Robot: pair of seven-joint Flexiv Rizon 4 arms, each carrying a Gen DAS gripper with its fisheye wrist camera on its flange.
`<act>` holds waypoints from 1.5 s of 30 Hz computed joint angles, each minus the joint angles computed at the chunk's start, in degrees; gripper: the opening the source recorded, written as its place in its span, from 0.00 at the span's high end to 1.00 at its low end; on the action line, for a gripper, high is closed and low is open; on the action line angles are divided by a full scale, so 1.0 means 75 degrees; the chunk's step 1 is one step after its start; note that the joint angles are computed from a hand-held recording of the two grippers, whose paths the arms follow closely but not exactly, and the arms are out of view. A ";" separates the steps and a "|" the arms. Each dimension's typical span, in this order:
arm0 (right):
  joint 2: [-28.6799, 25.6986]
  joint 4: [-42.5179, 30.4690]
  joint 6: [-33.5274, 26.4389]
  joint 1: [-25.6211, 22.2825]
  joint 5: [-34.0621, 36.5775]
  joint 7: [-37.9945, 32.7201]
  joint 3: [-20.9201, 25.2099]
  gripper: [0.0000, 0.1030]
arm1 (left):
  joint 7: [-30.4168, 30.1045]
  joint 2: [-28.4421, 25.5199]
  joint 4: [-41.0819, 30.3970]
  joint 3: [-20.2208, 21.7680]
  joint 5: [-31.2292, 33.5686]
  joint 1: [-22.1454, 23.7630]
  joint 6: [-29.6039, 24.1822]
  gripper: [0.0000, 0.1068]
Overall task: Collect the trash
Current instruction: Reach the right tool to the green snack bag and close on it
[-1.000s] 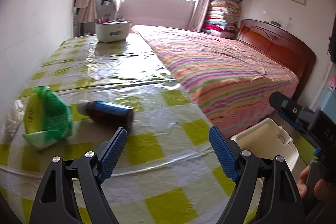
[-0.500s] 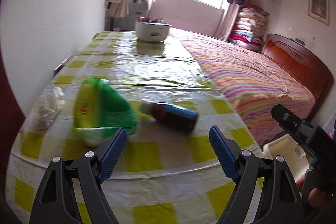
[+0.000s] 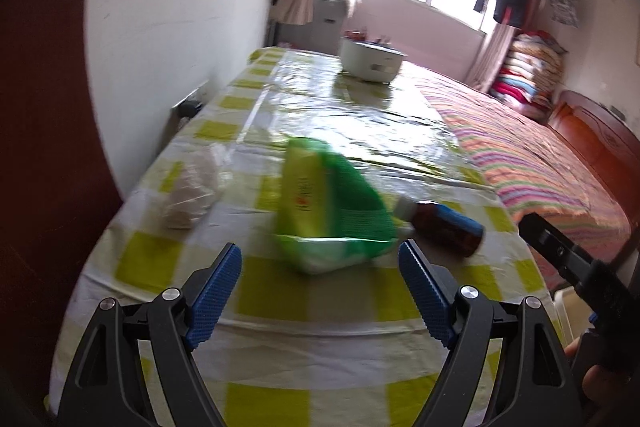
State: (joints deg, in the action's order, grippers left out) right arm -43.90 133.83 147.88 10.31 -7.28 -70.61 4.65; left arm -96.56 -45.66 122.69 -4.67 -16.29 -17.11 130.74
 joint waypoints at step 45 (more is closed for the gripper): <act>-0.0477 -0.2412 -0.4412 0.1218 -0.0544 -0.1060 -0.0309 0.82 | -0.0533 0.0193 0.0649 0.0307 0.0206 0.0939 -0.0529 0.27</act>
State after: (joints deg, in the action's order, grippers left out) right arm -47.47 115.74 114.78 19.45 -11.36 -78.56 2.33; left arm -100.56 -44.21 127.56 -2.37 -14.74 -10.07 126.77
